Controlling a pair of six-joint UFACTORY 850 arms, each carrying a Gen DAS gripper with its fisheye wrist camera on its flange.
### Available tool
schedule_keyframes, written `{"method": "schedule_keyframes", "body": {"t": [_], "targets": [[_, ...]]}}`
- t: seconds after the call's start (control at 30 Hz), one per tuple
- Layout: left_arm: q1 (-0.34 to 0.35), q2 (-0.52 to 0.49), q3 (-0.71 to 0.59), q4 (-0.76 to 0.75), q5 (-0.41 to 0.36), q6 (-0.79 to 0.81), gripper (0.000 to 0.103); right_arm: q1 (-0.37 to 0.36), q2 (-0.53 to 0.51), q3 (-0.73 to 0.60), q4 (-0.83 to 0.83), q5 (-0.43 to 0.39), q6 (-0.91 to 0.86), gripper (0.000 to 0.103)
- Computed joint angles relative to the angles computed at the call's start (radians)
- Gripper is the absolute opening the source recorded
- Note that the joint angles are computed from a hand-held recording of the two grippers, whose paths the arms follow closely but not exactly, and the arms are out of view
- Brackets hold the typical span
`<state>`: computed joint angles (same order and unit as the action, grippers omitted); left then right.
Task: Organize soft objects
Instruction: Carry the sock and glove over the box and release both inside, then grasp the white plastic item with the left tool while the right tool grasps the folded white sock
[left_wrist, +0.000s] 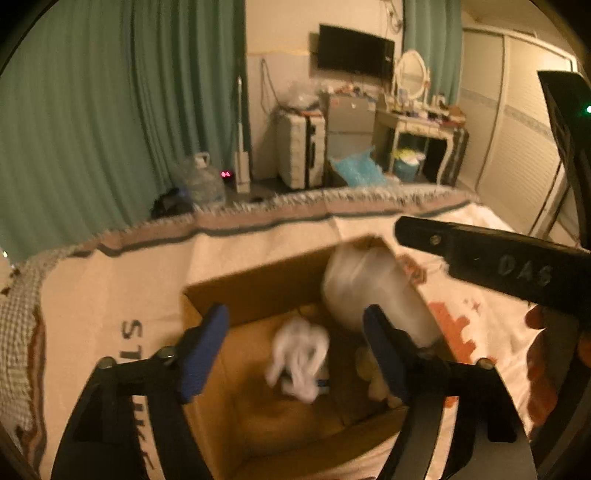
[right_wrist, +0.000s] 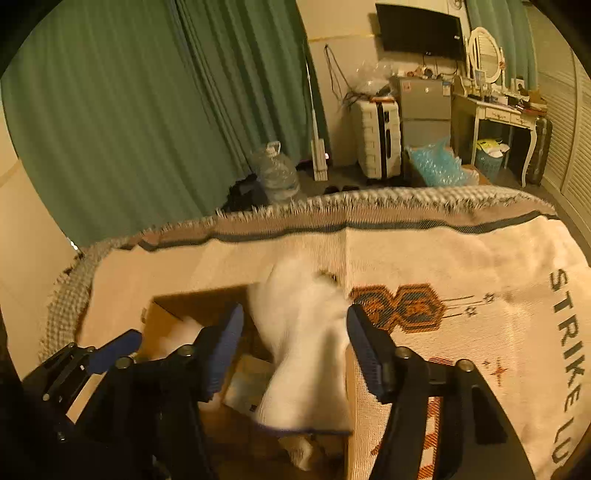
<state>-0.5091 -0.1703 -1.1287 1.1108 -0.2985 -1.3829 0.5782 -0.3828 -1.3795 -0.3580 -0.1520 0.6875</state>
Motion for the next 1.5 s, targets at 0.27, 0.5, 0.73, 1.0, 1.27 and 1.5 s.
{"method": "schedule_keyframes", "body": {"t": [0.27, 0.5, 0.73, 1.0, 1.27, 1.5], "targets": [[-0.099, 0.198, 0.032, 0.055, -0.160, -0.051, 0.085, 0.043, 0.239, 0.105, -0.308, -0.063, 0.252, 0.077], [-0.256, 0.368, 0.078, 0.124, -0.350, -0.151, 0.092, 0.142, 0.496, 0.232, -0.490, -0.206, 0.352, 0.092], [-0.378, 0.449, 0.185, 0.126, -0.488, -0.220, 0.092, 0.233, 0.670, 0.396, -0.574, -0.281, 0.411, 0.101], [-0.386, 0.394, 0.303, 0.000, -0.419, -0.286, 0.092, 0.231, 0.656, 0.567, -0.387, -0.240, 0.194, 0.101], [-0.390, 0.291, 0.368, -0.067, -0.348, -0.335, 0.092, 0.190, 0.558, 0.682, -0.133, -0.162, -0.079, 0.093], [-0.372, 0.227, 0.390, -0.118, -0.295, -0.340, 0.092, 0.173, 0.416, 0.701, 0.226, -0.127, -0.450, 0.074]]}}
